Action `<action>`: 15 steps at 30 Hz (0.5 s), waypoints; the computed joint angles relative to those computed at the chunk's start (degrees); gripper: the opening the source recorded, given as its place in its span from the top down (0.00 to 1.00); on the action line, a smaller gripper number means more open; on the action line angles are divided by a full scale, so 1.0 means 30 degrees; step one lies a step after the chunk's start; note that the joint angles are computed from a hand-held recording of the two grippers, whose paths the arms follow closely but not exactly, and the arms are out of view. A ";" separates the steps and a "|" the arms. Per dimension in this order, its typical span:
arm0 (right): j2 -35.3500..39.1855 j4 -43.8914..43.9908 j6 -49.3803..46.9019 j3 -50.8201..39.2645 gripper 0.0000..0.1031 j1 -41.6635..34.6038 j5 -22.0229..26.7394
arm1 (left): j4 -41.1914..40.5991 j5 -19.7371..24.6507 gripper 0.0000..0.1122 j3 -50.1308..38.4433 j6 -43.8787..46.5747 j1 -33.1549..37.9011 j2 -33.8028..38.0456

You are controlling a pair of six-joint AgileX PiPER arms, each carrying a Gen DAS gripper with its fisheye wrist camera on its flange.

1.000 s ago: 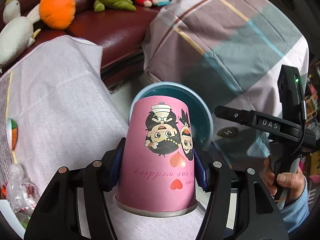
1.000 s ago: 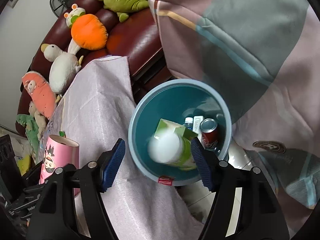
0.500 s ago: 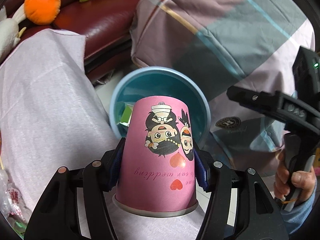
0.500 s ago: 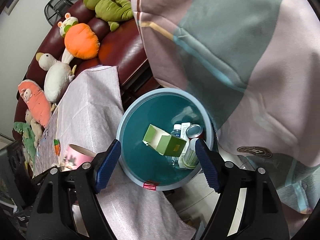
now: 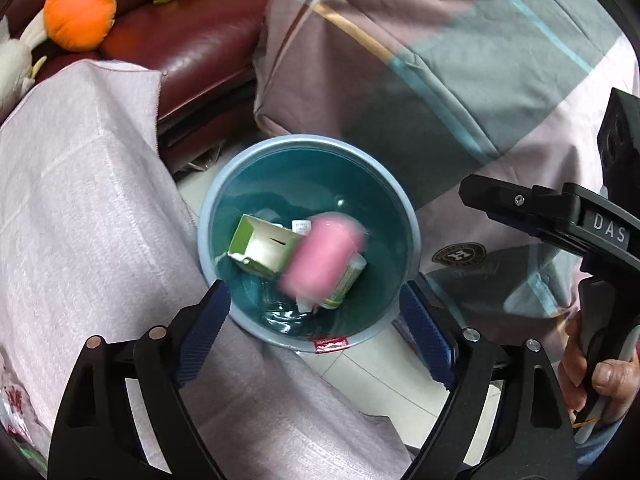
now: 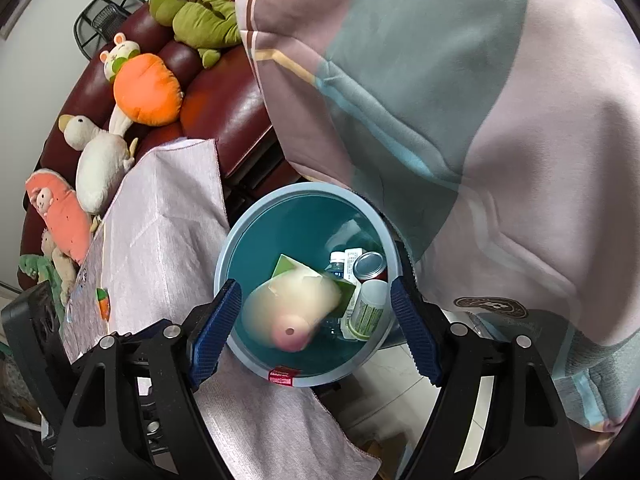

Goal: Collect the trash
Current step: 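Carry the pink cup to the teal bin and open the left tool while the right tool drops the bottle, then move both tools back over the table toward the paper towel and bags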

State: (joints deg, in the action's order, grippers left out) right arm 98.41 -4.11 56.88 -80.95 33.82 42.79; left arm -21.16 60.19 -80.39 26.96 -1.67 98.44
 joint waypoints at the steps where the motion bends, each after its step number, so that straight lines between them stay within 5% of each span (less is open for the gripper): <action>1: 0.0031 -0.0024 0.0025 -0.0073 0.28 0.0032 0.0044 | -0.0041 0.0044 0.22 0.0061 0.0053 0.0156 -0.0074; 15: 0.0895 -0.0764 0.1078 -0.2525 0.25 0.1352 0.2102 | -0.1088 0.0527 0.22 0.1796 0.1604 0.2884 -0.1844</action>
State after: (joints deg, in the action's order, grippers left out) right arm 101.09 -6.41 60.11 -88.52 37.88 49.10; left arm -24.43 61.77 -75.00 31.77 6.98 92.91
